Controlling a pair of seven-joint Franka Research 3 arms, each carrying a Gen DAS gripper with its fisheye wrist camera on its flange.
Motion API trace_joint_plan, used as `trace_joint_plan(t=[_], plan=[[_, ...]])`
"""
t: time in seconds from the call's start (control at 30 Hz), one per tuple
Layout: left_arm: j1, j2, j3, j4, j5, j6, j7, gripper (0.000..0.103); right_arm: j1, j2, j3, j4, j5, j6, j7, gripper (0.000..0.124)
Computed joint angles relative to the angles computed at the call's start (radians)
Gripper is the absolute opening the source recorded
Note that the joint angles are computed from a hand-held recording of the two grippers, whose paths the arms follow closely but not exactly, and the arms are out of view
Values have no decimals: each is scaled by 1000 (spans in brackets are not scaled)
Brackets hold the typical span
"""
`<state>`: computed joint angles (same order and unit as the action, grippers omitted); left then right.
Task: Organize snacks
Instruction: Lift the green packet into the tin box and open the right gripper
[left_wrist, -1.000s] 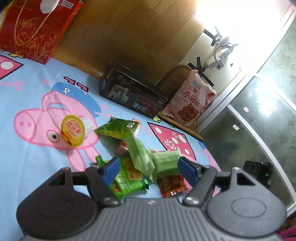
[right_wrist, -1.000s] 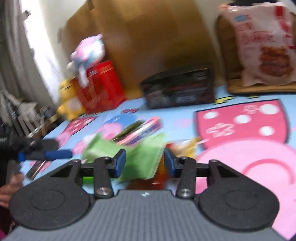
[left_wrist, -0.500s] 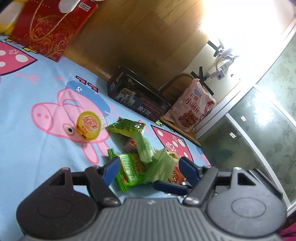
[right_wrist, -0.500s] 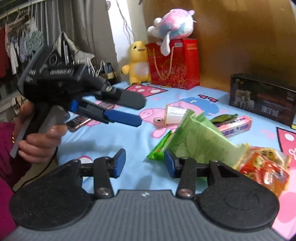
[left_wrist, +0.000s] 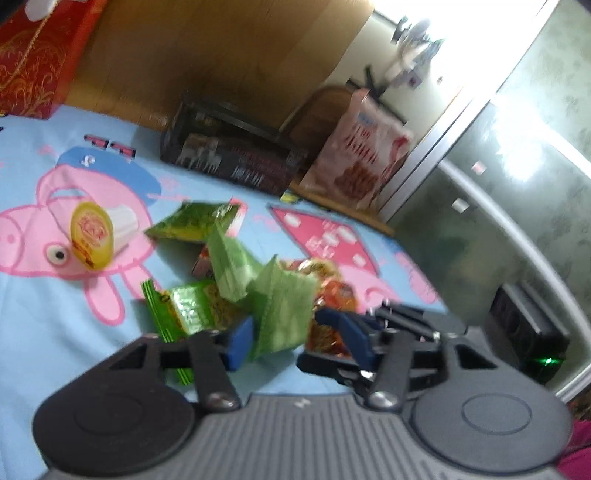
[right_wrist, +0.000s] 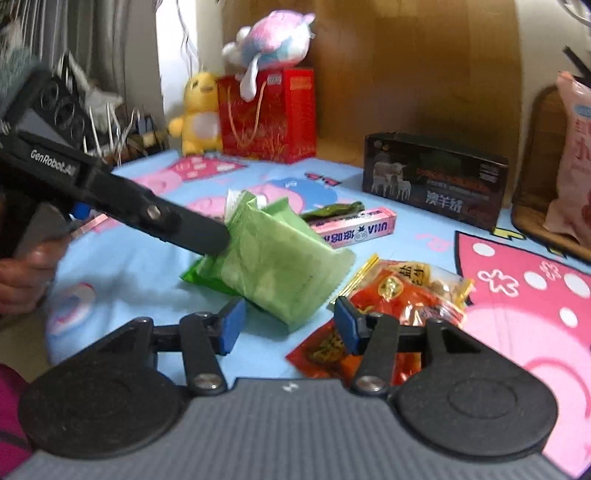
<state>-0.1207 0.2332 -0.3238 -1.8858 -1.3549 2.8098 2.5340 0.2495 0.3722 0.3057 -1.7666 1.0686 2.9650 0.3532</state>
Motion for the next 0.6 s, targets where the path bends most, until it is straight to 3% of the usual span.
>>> trace_joint_plan(t=[0.07, 0.13, 0.23, 0.37, 0.47, 0.6], plan=[[-19, 24, 18, 11, 137, -9, -133, 22, 24, 25, -15, 17, -51, 13, 16, 55], [5, 34, 1, 14, 149, -35, -159, 21, 30, 25, -13, 10, -91, 43, 23, 48], [53, 14, -27, 8, 35, -93, -57, 21, -37, 3, 41, 7, -22, 5, -21, 36], [45, 23, -6, 60, -23, -142, 17, 22, -42, 5, 42, 50, 69, 34, -109, 36], [31, 71, 2, 150, 27, -144, -6, 22, -35, 43, 37, 119, 90, 82, -139, 36], [4, 190, 4, 344, 213, -109, -110, 22, 26, 143, -44, 266, -84, 128, -7, 35]])
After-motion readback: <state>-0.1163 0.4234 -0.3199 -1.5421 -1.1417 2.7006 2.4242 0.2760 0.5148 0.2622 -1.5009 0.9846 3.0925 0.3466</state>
